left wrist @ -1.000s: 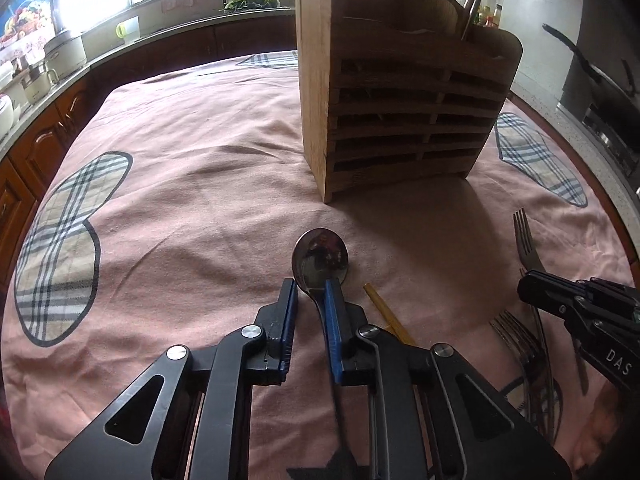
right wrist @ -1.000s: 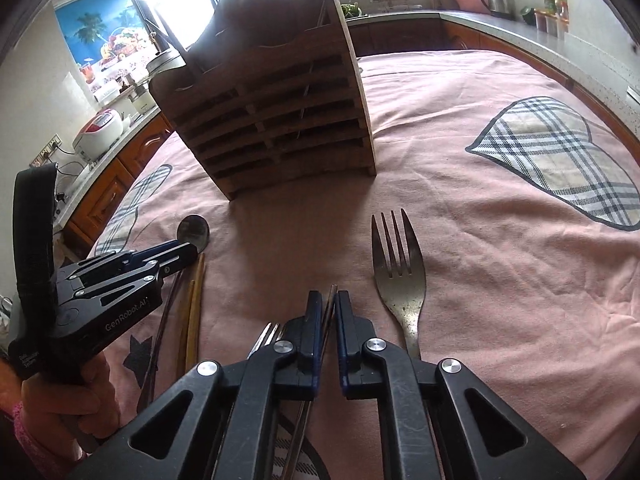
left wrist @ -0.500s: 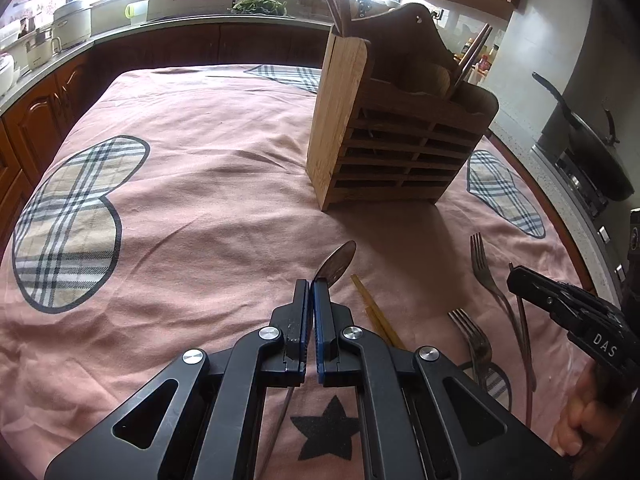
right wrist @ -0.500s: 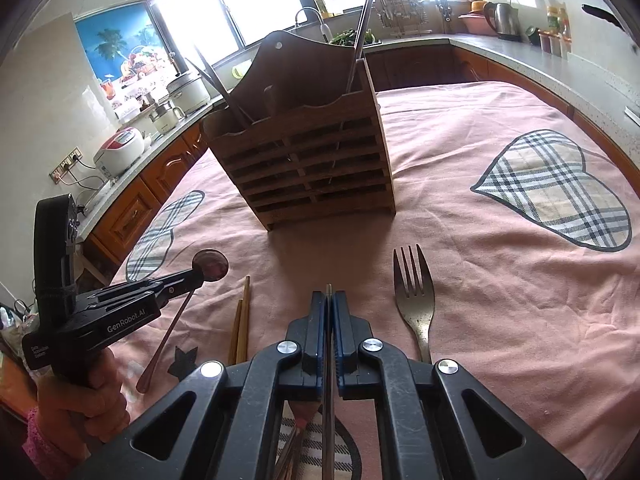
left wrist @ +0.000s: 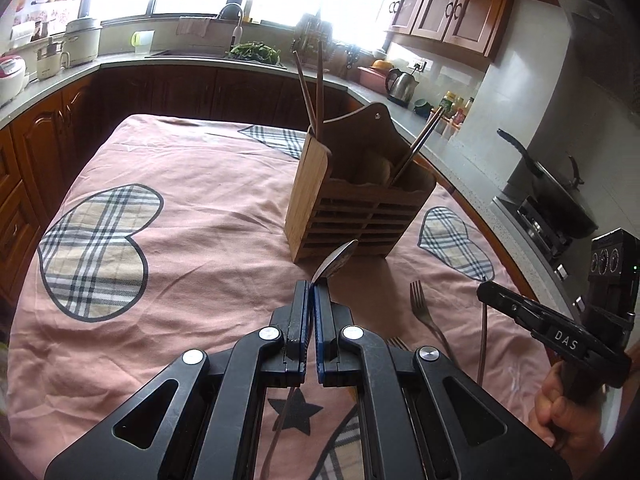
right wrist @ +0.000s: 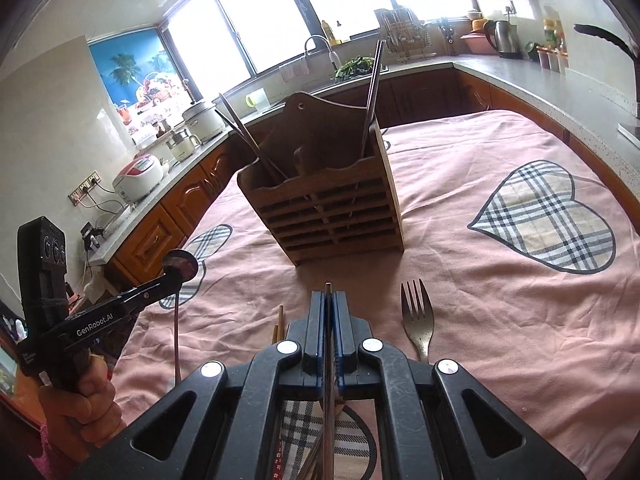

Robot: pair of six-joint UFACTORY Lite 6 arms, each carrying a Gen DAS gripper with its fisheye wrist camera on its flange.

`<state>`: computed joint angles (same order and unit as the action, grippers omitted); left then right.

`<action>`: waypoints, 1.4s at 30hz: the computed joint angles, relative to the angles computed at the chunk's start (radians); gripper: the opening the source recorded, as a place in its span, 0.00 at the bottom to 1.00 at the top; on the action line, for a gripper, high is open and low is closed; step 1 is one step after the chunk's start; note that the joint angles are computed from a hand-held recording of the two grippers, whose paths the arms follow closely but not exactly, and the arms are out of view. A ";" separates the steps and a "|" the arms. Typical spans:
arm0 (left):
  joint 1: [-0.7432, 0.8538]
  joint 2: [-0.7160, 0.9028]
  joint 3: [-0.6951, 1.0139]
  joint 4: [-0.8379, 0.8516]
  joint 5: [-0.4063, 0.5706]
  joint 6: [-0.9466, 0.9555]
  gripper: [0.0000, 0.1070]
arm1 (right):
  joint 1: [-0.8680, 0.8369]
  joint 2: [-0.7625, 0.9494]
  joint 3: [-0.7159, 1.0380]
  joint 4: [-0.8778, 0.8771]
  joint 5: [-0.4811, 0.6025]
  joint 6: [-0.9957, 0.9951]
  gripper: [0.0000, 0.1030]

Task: Organize utensils
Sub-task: 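Lift the spoon and chopstick upright and carry them over the wooden holder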

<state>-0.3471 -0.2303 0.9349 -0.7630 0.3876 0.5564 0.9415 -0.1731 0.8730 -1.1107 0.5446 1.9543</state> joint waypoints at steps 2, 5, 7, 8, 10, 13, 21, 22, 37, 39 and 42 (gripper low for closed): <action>0.003 -0.025 -0.002 -0.001 0.004 -0.006 0.02 | 0.019 -0.018 0.013 0.004 0.033 -0.013 0.03; 0.012 -0.057 -0.007 -0.016 0.013 -0.004 0.02 | 0.046 -0.044 0.024 -0.001 0.080 -0.016 0.04; 0.020 -0.073 -0.008 -0.026 0.017 -0.004 0.02 | 0.060 -0.058 0.028 -0.006 0.103 -0.016 0.04; 0.025 -0.079 -0.009 -0.034 0.022 0.000 0.02 | 0.069 -0.062 0.032 -0.008 0.116 -0.016 0.04; 0.039 -0.098 -0.015 -0.045 0.033 0.005 0.02 | 0.083 -0.073 0.038 -0.007 0.139 -0.020 0.04; 0.055 -0.122 -0.023 -0.065 0.040 0.017 0.02 | 0.103 -0.084 0.042 -0.014 0.165 -0.016 0.04; 0.087 -0.179 -0.044 -0.111 0.031 0.034 0.02 | 0.150 -0.104 0.068 -0.034 0.237 -0.019 0.04; 0.087 -0.190 -0.053 -0.124 0.022 0.042 0.02 | 0.155 -0.105 0.073 -0.037 0.247 -0.022 0.04; 0.104 -0.111 0.015 -0.462 -0.014 0.283 0.02 | 0.108 -0.103 0.166 -0.152 0.314 -0.067 0.03; 0.084 -0.081 0.049 -0.519 -0.037 0.330 0.02 | 0.075 -0.094 0.186 -0.166 0.296 -0.078 0.04; 0.060 -0.019 0.113 -0.672 -0.061 0.468 0.02 | 0.018 -0.078 0.218 -0.191 0.257 -0.088 0.04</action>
<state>-0.2868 -0.2494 1.0479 -1.4354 0.3267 1.0240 0.9593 -0.2508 1.0907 -1.3015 0.8015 1.8667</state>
